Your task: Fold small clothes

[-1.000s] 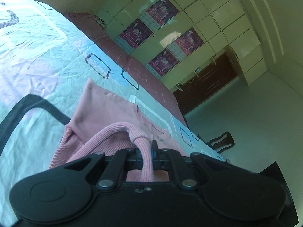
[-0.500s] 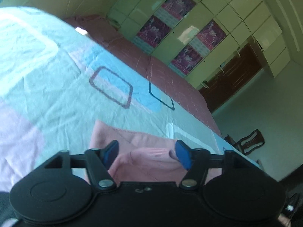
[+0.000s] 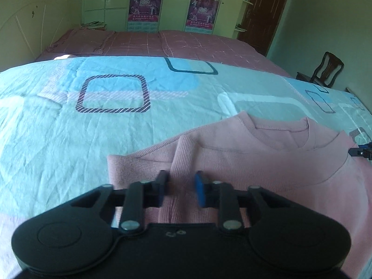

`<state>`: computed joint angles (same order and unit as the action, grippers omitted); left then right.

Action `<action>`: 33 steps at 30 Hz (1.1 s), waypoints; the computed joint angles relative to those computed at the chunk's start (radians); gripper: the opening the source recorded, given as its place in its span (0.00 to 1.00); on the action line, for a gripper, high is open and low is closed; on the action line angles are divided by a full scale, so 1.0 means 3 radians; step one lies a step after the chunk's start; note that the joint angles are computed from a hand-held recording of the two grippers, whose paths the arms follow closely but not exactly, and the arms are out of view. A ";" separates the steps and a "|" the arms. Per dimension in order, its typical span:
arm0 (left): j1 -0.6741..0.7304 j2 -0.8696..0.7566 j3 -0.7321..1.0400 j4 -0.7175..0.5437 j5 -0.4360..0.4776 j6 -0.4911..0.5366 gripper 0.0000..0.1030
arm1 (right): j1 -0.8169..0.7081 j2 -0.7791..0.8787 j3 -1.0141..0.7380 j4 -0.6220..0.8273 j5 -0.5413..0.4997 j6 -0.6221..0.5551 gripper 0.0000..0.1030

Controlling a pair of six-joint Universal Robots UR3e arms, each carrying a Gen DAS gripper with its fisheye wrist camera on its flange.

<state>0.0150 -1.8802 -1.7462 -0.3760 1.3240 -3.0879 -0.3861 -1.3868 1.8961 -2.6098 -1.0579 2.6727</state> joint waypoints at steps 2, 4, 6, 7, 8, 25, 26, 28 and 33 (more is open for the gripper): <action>-0.0052 0.0011 -0.0088 0.0192 0.0092 0.0027 0.06 | 0.0073 -0.0012 0.0060 -0.0158 -0.0090 -0.0123 0.08; -0.0062 0.0113 -0.0398 0.0702 0.0188 -0.0066 0.05 | 0.0052 -0.0079 0.0239 -0.0448 -0.0078 -0.0173 0.07; 0.0018 0.0189 -0.0715 0.1374 0.0207 -0.0367 0.06 | -0.0136 -0.0185 0.0495 -0.0891 0.0169 0.0092 0.07; 0.0050 0.0219 -0.0799 0.1526 0.0190 -0.0487 0.06 | -0.0190 -0.0202 0.0586 -0.1081 0.0255 0.0200 0.07; 0.0032 0.0207 -0.0743 0.1437 0.0231 -0.0537 0.06 | -0.0158 -0.0161 0.0606 -0.1206 0.0228 0.0221 0.07; -0.0219 -0.0221 0.0013 0.0622 0.0735 -0.0422 0.22 | 0.0397 0.0314 -0.0099 -0.0782 -0.0629 0.0505 0.11; -0.0268 -0.0100 -0.0098 0.0714 0.0832 -0.0394 0.26 | 0.0439 0.0214 -0.0010 -0.0901 -0.0726 0.0520 0.35; -0.0275 0.0183 -0.0373 0.0878 0.0617 -0.0427 0.27 | 0.0360 -0.0135 0.0339 -0.1076 -0.0423 0.0445 0.54; -0.0767 -0.0044 0.0036 0.0423 0.0228 -0.0228 0.28 | 0.0785 -0.0288 0.0301 -0.0464 -0.0128 0.0361 0.19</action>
<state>-0.2150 -1.8934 -1.7355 -0.2492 1.3923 -3.1562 -0.1507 -1.4731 1.9863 -2.7491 -1.0964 2.7811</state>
